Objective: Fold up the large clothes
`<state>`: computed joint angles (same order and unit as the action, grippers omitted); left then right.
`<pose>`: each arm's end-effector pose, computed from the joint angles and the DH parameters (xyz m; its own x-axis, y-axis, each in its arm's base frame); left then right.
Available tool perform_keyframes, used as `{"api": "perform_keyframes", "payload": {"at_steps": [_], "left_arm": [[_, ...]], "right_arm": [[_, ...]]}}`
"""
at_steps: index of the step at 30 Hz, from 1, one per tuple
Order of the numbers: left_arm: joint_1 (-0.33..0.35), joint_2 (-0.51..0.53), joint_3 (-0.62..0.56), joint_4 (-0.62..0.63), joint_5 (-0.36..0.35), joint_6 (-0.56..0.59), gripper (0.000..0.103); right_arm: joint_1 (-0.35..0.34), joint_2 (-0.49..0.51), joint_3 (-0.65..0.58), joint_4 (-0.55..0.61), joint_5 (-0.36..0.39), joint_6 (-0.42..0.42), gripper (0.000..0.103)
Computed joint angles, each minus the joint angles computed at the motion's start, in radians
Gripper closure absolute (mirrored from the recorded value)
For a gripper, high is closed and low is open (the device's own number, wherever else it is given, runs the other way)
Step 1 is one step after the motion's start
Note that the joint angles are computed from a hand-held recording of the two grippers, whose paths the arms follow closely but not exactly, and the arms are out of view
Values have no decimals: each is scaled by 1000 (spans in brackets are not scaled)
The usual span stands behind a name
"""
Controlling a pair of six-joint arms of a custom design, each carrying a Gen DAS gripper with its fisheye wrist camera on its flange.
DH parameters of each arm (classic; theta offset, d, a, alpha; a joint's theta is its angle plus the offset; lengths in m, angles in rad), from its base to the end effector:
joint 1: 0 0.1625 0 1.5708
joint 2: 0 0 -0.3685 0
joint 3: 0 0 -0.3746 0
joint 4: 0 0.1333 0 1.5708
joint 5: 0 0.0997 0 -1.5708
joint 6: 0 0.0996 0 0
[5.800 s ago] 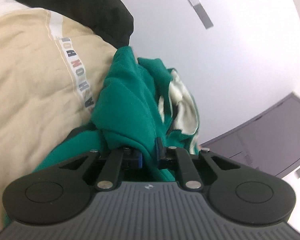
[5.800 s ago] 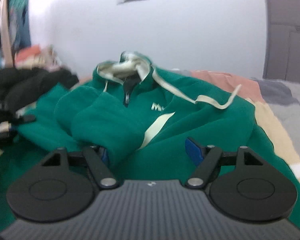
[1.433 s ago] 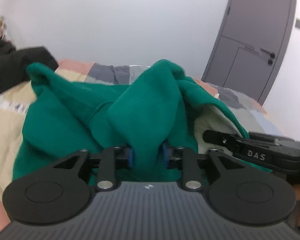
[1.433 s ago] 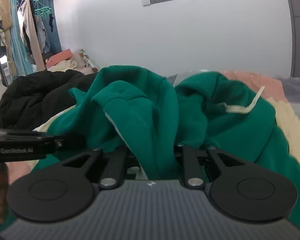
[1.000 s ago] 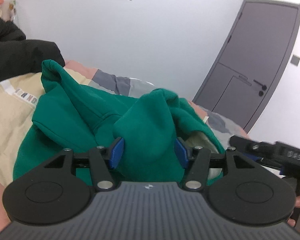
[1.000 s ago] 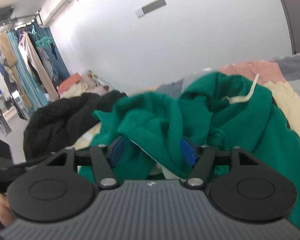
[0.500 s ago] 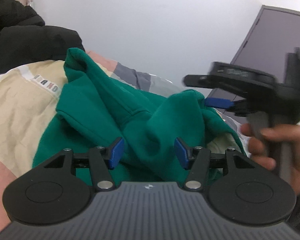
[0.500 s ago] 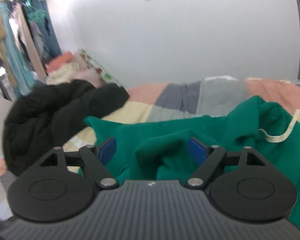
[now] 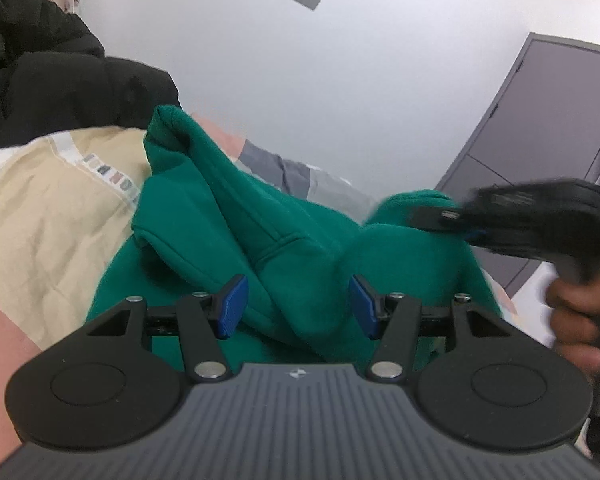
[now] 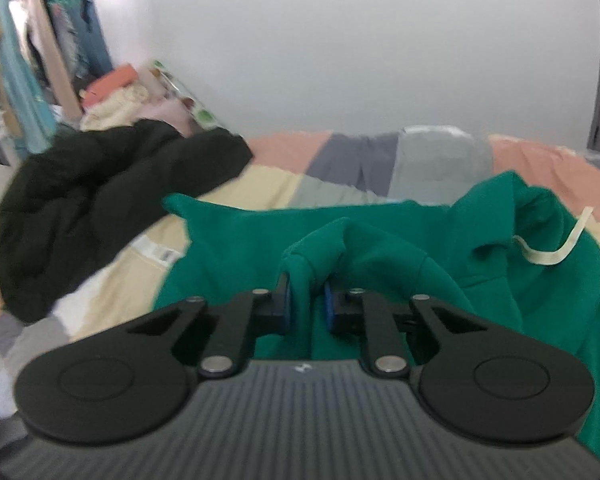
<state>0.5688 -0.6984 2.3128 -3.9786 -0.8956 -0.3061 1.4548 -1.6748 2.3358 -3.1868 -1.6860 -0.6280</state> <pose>-0.2243 -0.3755 0.0417 -0.9369 0.2845 -0.2033 0.3237 0.4861 -0.8117 0.0752 -0.4072 0.3233 -0.8289 -0.1686 0.5333 -0.5192 0.5866 -0.6216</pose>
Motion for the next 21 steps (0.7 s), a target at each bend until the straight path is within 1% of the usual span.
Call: {"api": "perform_keyframes", "payload": {"at_steps": [3,5,7,9,10,11,13,15,17,18,19,20,21], "left_arm": [[-18,4,11,-38,6,7,41],[-31,5,19,-57,2,13,41],[-53,14,25,-76,17,30,41],[-70,15,29,-71,26,24,41],[-77,14,32,-68,26,19,41],[-84,14,34,-65,24,14,41],[-94,17,35,-58,16,15,41],[-105,24,31,-56,12,18,41],[-110,27,26,-50,1,10,41],[-113,30,24,-53,-5,9,41],[-116,32,22,-57,-8,11,41],[-121,36,20,-63,-12,16,41],[-124,38,20,-67,-19,23,42]], "right_arm": [[-13,-150,83,52,49,-48,85],[-40,-266,142,114,80,-63,85],[-75,-383,201,180,93,-85,85],[-132,-517,250,291,118,-108,85],[-181,-602,276,361,149,-129,85],[-220,-660,292,412,172,-146,84],[-289,-764,306,543,192,-165,83],[-361,-839,295,676,219,-157,80],[-409,-892,280,774,235,-165,66],[-420,-913,276,804,236,-179,62],[-439,-941,274,831,249,-201,55],[-456,-968,269,861,266,-218,51],[-466,-988,259,892,280,-228,51]]}}
